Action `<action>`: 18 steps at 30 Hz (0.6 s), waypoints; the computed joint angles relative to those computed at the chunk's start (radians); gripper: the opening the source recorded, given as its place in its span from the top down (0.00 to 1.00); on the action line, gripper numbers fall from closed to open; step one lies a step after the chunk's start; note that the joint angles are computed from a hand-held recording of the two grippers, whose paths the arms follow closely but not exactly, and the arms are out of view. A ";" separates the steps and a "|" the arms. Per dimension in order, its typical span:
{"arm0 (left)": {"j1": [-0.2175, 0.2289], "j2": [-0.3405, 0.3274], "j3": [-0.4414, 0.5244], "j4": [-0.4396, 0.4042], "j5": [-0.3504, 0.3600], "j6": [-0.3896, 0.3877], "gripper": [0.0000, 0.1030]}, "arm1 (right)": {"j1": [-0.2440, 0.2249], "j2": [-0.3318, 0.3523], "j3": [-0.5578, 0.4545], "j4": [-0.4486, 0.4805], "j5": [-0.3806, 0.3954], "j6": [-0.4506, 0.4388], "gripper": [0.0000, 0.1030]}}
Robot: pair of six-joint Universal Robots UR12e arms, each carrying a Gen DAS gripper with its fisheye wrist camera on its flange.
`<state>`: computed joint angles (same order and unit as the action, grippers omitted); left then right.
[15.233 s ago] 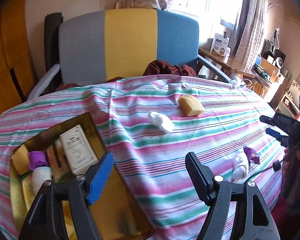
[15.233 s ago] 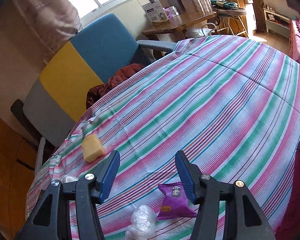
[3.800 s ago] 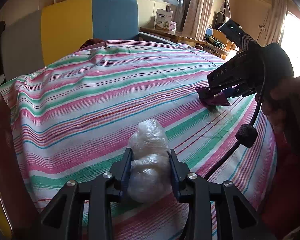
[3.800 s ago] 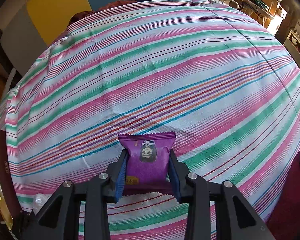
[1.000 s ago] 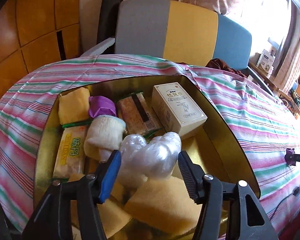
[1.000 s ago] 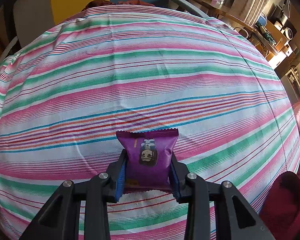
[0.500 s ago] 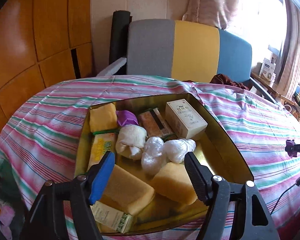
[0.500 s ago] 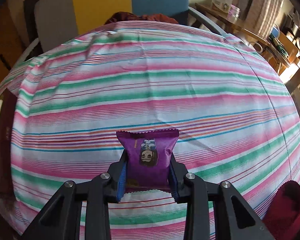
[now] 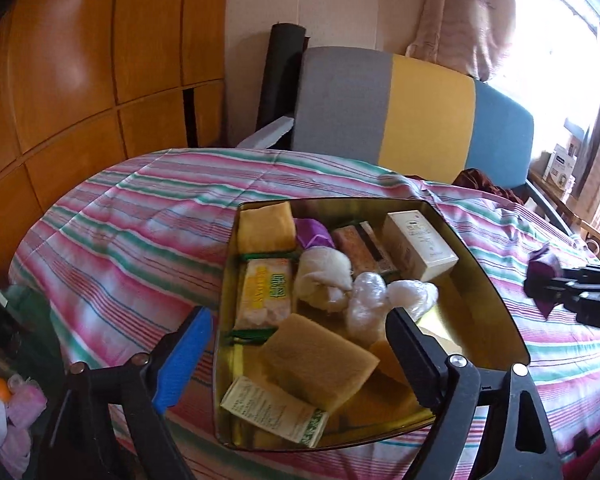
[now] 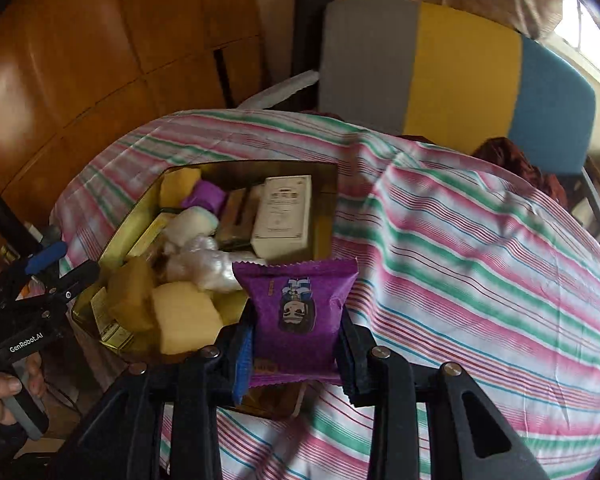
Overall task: Organize objects
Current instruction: 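Carry the purple candy packet into the gold tray and open the right tool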
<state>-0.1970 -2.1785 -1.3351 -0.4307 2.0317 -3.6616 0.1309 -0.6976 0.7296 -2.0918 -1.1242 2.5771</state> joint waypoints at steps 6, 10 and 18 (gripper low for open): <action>0.011 0.021 -0.033 -0.015 0.025 -0.061 0.05 | 0.046 0.038 -0.046 0.045 -0.075 -0.061 0.65; 0.012 0.024 -0.040 -0.006 0.042 -0.073 0.00 | 0.069 0.069 -0.083 0.082 -0.143 -0.099 0.62; 0.005 0.023 -0.028 -0.038 0.084 -0.101 0.00 | 0.057 0.052 -0.039 0.028 -0.111 -0.057 0.56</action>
